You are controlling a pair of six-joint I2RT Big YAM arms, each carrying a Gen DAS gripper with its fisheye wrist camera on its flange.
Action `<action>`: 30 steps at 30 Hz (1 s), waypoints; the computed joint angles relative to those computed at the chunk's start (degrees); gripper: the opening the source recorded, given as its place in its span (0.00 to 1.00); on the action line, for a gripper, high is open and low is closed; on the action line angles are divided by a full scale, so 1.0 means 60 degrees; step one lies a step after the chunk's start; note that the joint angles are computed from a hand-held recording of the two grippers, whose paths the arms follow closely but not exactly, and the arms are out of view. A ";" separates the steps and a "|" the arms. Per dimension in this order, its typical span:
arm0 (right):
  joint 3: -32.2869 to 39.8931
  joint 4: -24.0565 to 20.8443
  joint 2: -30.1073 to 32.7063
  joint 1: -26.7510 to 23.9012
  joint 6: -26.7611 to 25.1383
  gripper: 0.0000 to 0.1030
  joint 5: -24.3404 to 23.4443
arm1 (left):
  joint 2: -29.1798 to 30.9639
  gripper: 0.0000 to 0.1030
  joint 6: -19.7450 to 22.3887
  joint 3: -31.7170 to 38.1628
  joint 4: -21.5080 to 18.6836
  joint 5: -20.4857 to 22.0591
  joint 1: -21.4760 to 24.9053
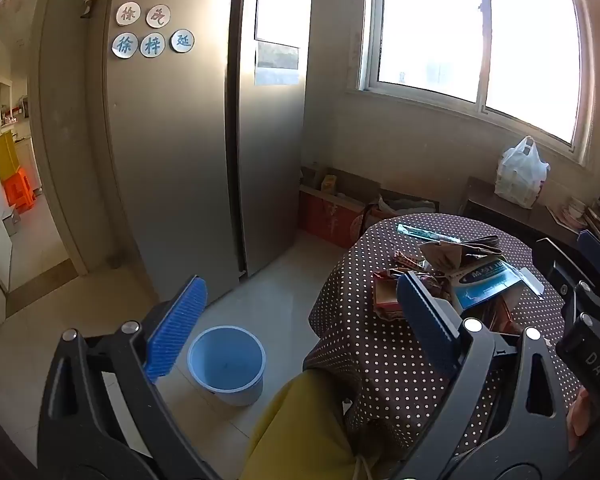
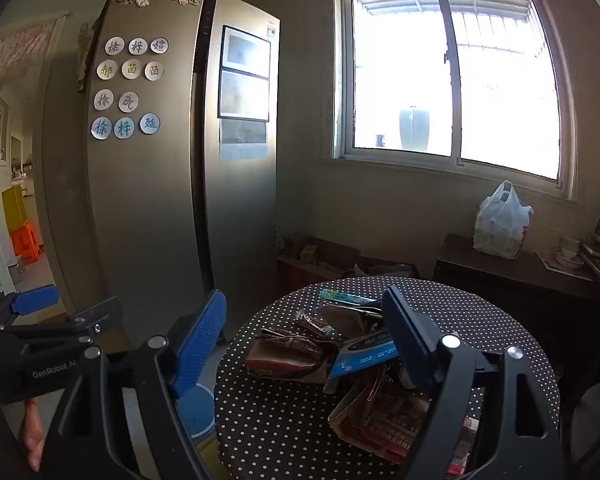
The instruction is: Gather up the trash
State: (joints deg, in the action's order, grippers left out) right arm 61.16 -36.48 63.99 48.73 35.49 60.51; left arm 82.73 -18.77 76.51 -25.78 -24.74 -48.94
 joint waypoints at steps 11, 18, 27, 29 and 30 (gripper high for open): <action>0.0052 -0.0319 0.0095 0.0074 0.0249 0.76 -0.0317 | -0.0180 0.91 0.0126 -0.0279 0.0194 -0.0105 -0.0093; 0.0104 -0.0395 0.0153 0.0115 0.0278 0.76 -0.0286 | -0.0096 0.91 -0.0032 -0.0340 0.0226 -0.0233 -0.0115; 0.0127 -0.0692 0.0198 0.0202 0.0544 0.76 -0.0182 | -0.0194 0.91 0.0036 -0.0357 0.0154 -0.0074 -0.0106; 0.0198 -0.0899 0.0228 0.0246 0.0721 0.76 -0.0160 | -0.0219 0.91 0.0041 -0.0371 0.0148 -0.0063 -0.0117; 0.0227 -0.0965 0.0241 0.0269 0.0771 0.76 -0.0123 | -0.0231 0.91 0.0048 -0.0372 0.0150 -0.0038 -0.0120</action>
